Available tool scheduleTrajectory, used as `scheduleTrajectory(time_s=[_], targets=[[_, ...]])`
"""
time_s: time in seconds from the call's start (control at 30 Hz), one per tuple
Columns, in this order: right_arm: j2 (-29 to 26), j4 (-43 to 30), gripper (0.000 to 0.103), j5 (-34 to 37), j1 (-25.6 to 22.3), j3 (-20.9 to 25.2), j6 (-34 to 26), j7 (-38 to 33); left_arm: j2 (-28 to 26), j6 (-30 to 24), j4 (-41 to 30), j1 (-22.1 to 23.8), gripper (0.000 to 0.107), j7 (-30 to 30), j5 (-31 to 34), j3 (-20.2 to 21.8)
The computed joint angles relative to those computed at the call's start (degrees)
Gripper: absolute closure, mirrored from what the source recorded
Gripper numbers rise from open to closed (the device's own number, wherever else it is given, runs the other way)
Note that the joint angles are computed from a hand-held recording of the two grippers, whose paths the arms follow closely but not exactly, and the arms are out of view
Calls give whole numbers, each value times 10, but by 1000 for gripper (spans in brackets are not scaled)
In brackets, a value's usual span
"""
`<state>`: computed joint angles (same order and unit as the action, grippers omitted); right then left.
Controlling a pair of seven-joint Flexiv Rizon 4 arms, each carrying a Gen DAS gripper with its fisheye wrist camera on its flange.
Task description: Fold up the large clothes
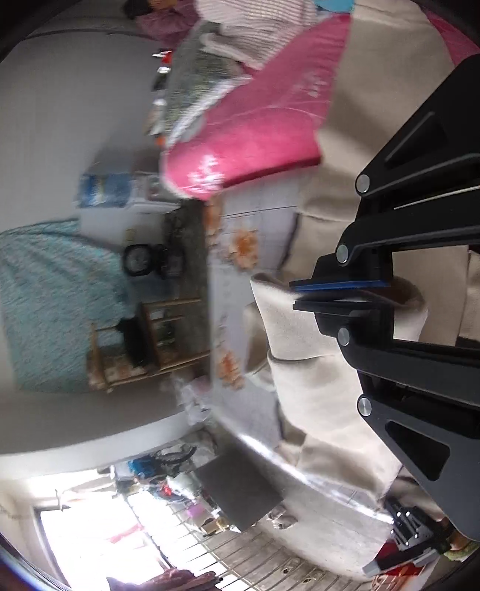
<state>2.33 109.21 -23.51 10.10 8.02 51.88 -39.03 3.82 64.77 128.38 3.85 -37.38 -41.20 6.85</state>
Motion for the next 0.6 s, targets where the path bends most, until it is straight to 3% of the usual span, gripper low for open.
scheduleTrajectory(time_s=[0.07,0.13,0.2,0.3,0.37,0.43,0.6], targets=[[-13,17,98,67,-3,-5,-30,-20,-1,-1,0,0,96,2,-3,0],[-11,39,97,51,-10,-8,-35,9,-1,-1,0,0,96,2,-2,0],[1,58,94,47,-18,-10,2,24,-1,-1,0,0,96,2,-3,0],[23,80,75,7,-28,-5,50,44,-1,-1,0,0,96,1,-2,0],[27,86,74,16,-22,1,82,25,-1,-1,0,0,96,2,-3,0],[19,78,74,72,-3,4,95,-31,-1,-4,-1,1,96,3,-5,0],[-23,64,74,98,19,9,27,-84,2,-42,-10,6,94,5,-14,5]])
